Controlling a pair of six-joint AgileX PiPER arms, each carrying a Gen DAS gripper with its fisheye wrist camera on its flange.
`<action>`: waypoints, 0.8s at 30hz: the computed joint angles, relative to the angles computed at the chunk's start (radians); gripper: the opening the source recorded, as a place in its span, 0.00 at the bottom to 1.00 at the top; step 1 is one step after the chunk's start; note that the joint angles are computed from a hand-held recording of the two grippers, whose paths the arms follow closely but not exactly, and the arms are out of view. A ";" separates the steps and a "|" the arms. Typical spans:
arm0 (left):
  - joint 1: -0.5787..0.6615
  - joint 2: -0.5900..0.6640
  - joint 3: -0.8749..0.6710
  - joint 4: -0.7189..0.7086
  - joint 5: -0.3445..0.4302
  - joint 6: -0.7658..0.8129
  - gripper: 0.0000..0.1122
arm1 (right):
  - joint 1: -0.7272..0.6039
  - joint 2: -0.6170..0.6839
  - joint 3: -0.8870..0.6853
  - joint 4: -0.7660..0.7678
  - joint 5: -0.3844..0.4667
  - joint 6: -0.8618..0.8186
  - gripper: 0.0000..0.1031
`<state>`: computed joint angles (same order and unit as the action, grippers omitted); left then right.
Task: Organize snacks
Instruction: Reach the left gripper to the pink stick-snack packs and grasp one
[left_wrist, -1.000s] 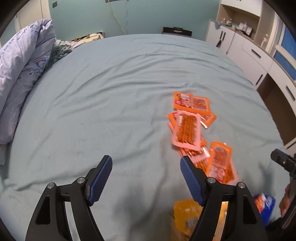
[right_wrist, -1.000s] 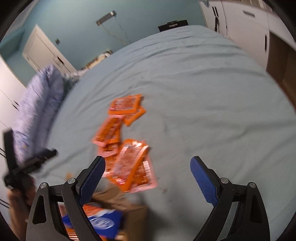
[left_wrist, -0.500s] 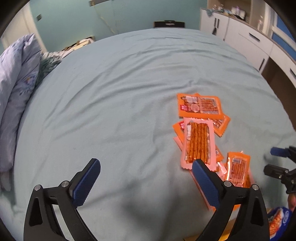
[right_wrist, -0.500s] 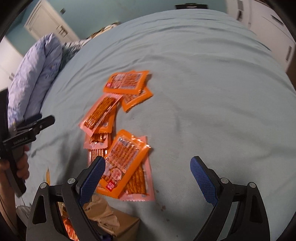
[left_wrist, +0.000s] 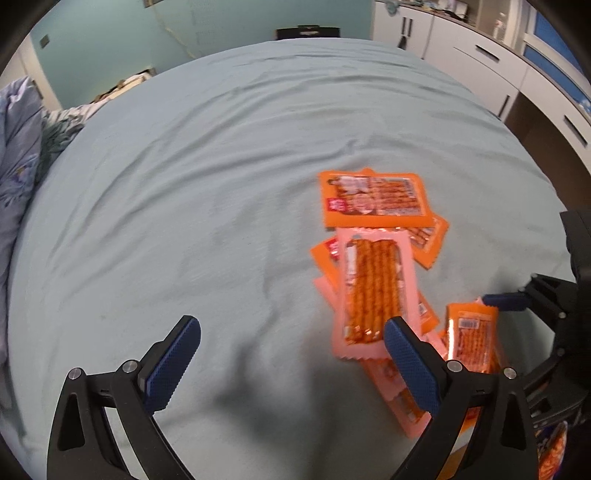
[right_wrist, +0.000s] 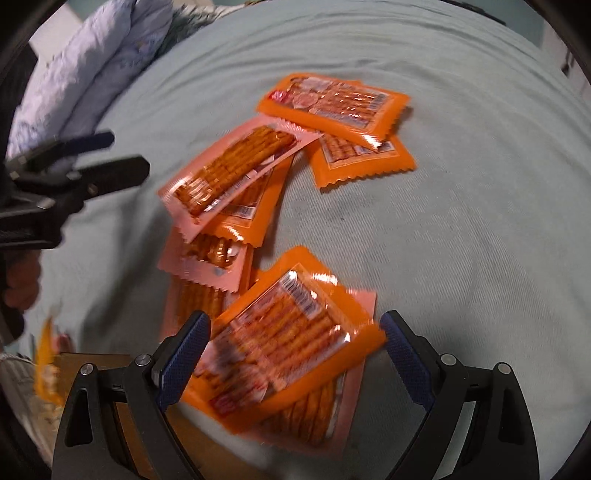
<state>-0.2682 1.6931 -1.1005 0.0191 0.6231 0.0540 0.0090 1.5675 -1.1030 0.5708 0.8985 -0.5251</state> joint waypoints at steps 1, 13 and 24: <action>-0.004 0.008 -0.008 -0.012 0.001 0.017 0.90 | 0.006 -0.002 0.003 -0.006 -0.014 0.000 0.89; -0.072 0.177 -0.105 -0.110 0.048 0.131 0.88 | -0.183 -0.030 0.016 0.164 0.058 -0.076 0.02; 0.030 0.131 -0.101 -0.357 0.095 0.271 0.23 | -0.318 -0.084 0.031 0.323 0.120 -0.191 0.01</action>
<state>-0.2385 1.8242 -1.2010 -0.3381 0.7177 0.3249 -0.3091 1.4840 -1.0723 0.8940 1.0188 -0.7158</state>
